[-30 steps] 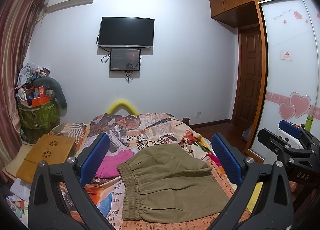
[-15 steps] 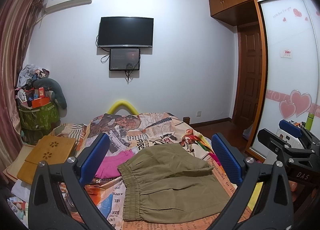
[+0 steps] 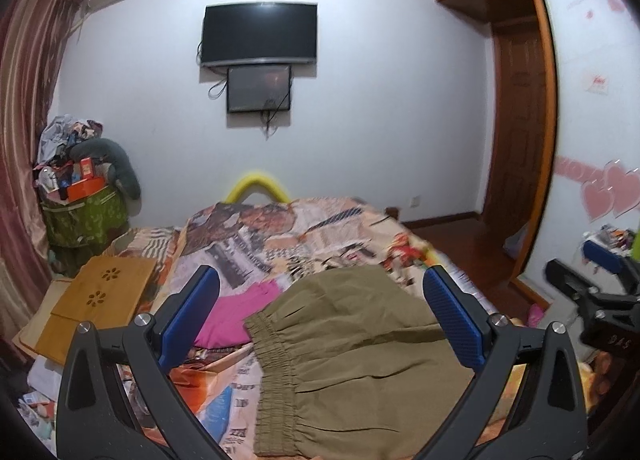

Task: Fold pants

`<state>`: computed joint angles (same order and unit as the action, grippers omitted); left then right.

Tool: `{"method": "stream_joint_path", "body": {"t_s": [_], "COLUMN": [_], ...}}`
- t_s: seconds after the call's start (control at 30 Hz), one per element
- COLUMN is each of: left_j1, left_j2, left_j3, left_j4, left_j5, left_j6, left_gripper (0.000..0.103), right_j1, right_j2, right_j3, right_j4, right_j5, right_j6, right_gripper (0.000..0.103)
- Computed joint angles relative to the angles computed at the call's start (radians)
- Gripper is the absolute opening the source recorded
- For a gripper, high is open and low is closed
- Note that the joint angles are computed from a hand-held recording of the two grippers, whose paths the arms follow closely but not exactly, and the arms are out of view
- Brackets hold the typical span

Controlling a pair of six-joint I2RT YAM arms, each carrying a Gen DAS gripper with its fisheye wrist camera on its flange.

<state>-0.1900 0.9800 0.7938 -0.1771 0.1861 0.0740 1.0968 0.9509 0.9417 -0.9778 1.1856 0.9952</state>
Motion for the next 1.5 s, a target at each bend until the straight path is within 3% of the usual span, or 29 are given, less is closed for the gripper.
{"method": "stream_joint_path", "body": {"t_s": [0.2,0.37,0.6,0.83,1.03,1.2,1.37,1.5], "left_j1": [-0.011,0.0,0.056,0.082,0.083,0.071,0.063,0.054], "left_j2": [0.264,0.515,0.867,1.127,1.227,1.296,1.326,1.308], "left_j3": [0.077,0.197,0.444,0.671,0.762,0.818,0.825,0.758], "left_j4": [0.052,0.037,-0.078,-0.229,-0.299,-0.336,-0.325,-0.217], "left_j5": [-0.05,-0.07,-0.067,-0.099,-0.096,-0.103,-0.118,-0.162], "left_j6": [0.045,0.083,0.087,0.104,0.12,0.139,0.163,0.201], "left_gripper": [0.103,0.103,0.103,0.103,0.103,0.103,0.103,0.103], "right_j1": [-0.264,-0.524,-0.897,-1.129,-1.23,-1.242,-1.214,-1.214], "right_j2": [-0.071,-0.083,-0.008,0.191,0.331,0.427,0.482,0.537], "right_j3": [-0.147,-0.264,-0.362,-0.389,-0.369,-0.342,-0.314,-0.286], "right_j4": [0.23,0.369,0.535,0.667,0.741,0.776,0.792,0.785], "right_j5": [-0.21,-0.46,-0.864,-1.118,-1.254,-1.319,-1.287,-1.259], "right_j6": [-0.26,-0.469,-0.665,-0.745,-0.749,-0.754,-0.77,-0.795], "right_gripper": [0.103,0.103,0.103,0.099,0.083,0.057,0.035,0.011]}}
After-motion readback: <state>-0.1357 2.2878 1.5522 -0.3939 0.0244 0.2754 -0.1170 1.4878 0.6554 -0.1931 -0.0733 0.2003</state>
